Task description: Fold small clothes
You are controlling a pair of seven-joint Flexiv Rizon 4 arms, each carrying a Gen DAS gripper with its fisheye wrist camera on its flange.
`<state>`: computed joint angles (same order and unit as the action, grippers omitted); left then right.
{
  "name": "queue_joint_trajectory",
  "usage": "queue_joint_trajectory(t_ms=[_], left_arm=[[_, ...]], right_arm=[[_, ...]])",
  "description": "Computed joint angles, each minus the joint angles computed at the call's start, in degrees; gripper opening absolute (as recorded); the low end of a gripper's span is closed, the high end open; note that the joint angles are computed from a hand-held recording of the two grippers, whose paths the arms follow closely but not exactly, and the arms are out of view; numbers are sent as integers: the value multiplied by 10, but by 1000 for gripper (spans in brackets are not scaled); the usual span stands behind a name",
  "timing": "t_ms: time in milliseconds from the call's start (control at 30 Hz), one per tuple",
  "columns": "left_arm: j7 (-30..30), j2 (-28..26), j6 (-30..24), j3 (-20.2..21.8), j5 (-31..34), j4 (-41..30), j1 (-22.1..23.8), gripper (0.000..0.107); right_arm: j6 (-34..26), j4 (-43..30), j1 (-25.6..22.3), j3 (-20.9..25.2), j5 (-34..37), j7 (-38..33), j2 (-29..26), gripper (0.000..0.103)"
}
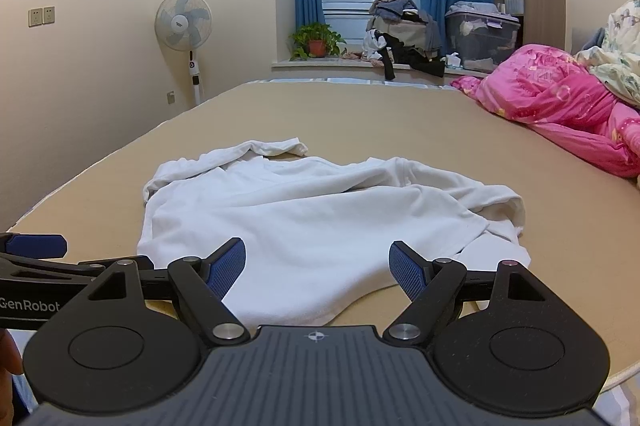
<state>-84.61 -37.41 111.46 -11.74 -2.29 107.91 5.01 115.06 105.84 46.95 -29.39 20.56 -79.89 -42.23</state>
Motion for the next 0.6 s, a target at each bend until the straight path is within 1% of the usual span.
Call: queue_joint_trajectory(t_ms=[33, 200, 500, 600], left_arm=[[0, 0, 0, 0, 0, 0, 0, 103], [-1, 1, -1, 1, 0, 0, -1, 103], [-1, 1, -1, 2, 0, 0, -2, 103], [3, 6, -3, 14, -5, -1, -11, 103]], right_arm=[[1, 2, -5, 6, -3, 0, 4, 81], [-9, 4, -6, 9, -6, 4, 8, 81], [-19, 12, -5, 6, -23, 22, 13, 80], [-11, 11, -1, -2, -24, 20, 7, 80]])
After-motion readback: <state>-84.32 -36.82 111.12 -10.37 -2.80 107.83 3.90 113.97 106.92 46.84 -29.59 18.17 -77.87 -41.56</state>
